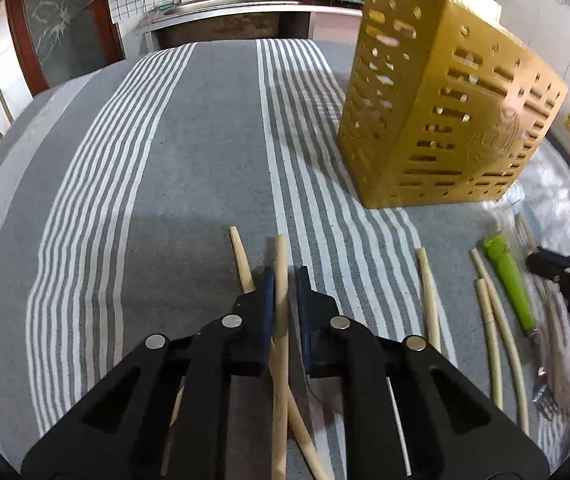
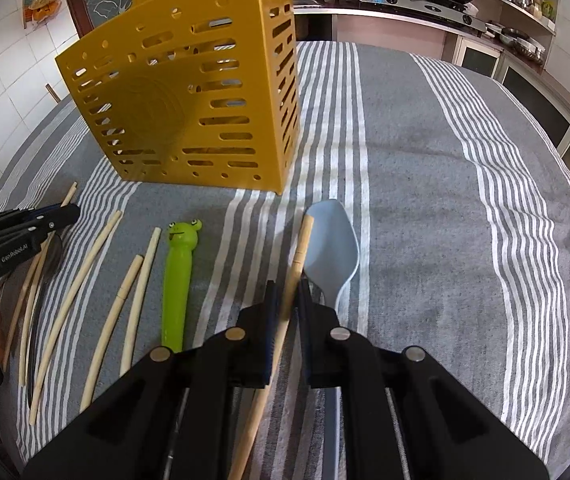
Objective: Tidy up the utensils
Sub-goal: 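Close the left gripper on another wooden chopstick while the right gripper lifts its chopstick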
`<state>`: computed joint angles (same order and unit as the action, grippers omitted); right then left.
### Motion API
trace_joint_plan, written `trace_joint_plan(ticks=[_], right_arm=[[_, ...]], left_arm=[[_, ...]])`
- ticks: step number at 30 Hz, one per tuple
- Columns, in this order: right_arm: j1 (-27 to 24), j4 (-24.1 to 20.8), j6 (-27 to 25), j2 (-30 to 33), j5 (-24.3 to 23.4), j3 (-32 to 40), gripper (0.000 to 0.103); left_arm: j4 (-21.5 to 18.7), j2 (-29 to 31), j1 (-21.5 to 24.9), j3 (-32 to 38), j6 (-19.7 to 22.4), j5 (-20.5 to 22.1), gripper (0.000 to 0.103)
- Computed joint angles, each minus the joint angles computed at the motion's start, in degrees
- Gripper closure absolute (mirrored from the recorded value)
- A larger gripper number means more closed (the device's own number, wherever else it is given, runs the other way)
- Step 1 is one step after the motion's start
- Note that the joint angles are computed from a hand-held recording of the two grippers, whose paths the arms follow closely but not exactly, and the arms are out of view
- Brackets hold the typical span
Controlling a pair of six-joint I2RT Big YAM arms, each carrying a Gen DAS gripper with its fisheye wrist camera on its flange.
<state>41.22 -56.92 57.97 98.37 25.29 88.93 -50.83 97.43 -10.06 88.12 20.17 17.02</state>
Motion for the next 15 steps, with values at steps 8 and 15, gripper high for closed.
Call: trace_joint_plan(ticks=[8, 15], right_arm=[[-0.02, 0.46, 0.22, 0.01, 0.05, -0.27, 0.092], [0.94, 5.90, -0.37, -3.79, 1.33, -3.32, 0.097]], left_arm=[[0.71, -1.09, -0.98, -1.49, 1.33, -3.29, 0.099], [2.62, -4.19, -0.37, -2.62, 0.43, -1.34, 0.099]])
